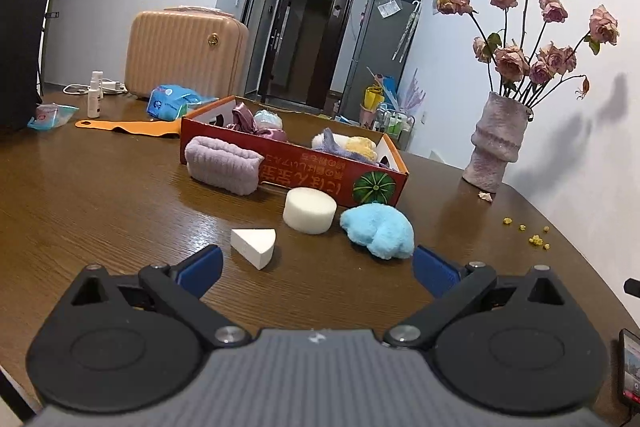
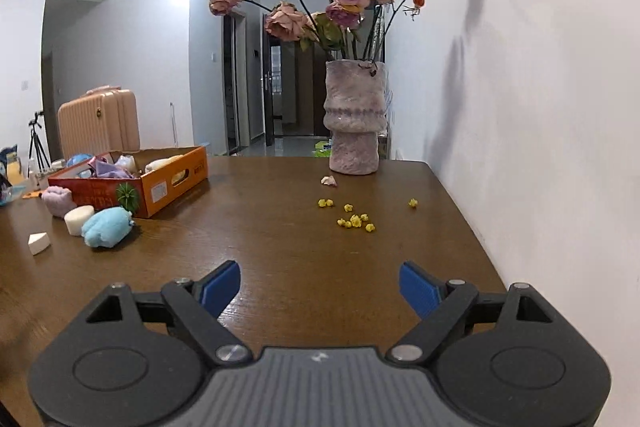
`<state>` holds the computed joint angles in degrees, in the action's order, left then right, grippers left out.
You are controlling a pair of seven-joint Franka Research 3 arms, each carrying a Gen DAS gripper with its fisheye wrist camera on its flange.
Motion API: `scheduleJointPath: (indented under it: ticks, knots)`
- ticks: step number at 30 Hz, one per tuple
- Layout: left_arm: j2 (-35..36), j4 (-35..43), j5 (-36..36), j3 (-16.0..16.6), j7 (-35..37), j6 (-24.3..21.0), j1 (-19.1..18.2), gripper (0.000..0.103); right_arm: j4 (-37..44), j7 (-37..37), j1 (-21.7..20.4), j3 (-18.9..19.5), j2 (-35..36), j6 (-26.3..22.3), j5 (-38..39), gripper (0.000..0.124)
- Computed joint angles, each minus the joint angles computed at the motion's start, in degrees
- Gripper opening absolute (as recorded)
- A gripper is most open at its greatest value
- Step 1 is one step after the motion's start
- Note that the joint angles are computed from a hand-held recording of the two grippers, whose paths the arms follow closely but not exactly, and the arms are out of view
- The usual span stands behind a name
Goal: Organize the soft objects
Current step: 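Withdraw both grippers from the box toward the pink towel roll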
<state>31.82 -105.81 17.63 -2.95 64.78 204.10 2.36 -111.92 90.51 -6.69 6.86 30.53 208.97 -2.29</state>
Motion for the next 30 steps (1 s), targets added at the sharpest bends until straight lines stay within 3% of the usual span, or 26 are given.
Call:
scheduleJointPath:
  ticks: [5,9,14,17,20,24,27,30]
  knots:
    - [0.0,0.0,0.0,0.0,-0.4,-0.3,0.2,0.103,-1.1,2.6,-2.2,1.8,0.4,0.3,-2.5,0.086]
    - [0.4,0.4,-0.5,0.4,-0.4,-0.5,0.2,0.103,-0.7,2.5,-1.0,1.1,1.0,0.5,-2.1,0.086]
    - [1.4,2.0,-0.3,0.0,-1.0,-1.5,0.9,0.103,3.6,11.7,-9.7,9.7,4.4,0.4,-14.6,0.086]
    - [2.3,3.7,-0.6,0.5,-0.9,-1.4,0.8,0.103,7.0,15.8,-11.1,11.6,6.1,1.7,-20.1,0.086]
    - [3.8,6.4,-0.8,0.8,-0.8,-2.3,1.0,0.103,10.2,17.7,-10.1,11.2,6.6,0.5,-23.0,0.086]
    - [7.3,12.3,3.0,-3.4,-1.6,-7.1,5.4,0.103,15.4,16.8,-7.3,10.9,8.5,-3.6,-23.3,0.086]
    - [10.8,17.7,6.3,-7.5,-0.4,-11.4,9.1,0.103,21.9,14.0,-6.2,13.7,12.8,-8.6,-23.6,0.086]
    - [15.0,23.4,8.6,-13.7,3.7,-16.1,13.5,0.103,28.7,11.0,-4.8,16.8,17.7,-13.5,-23.1,0.086]
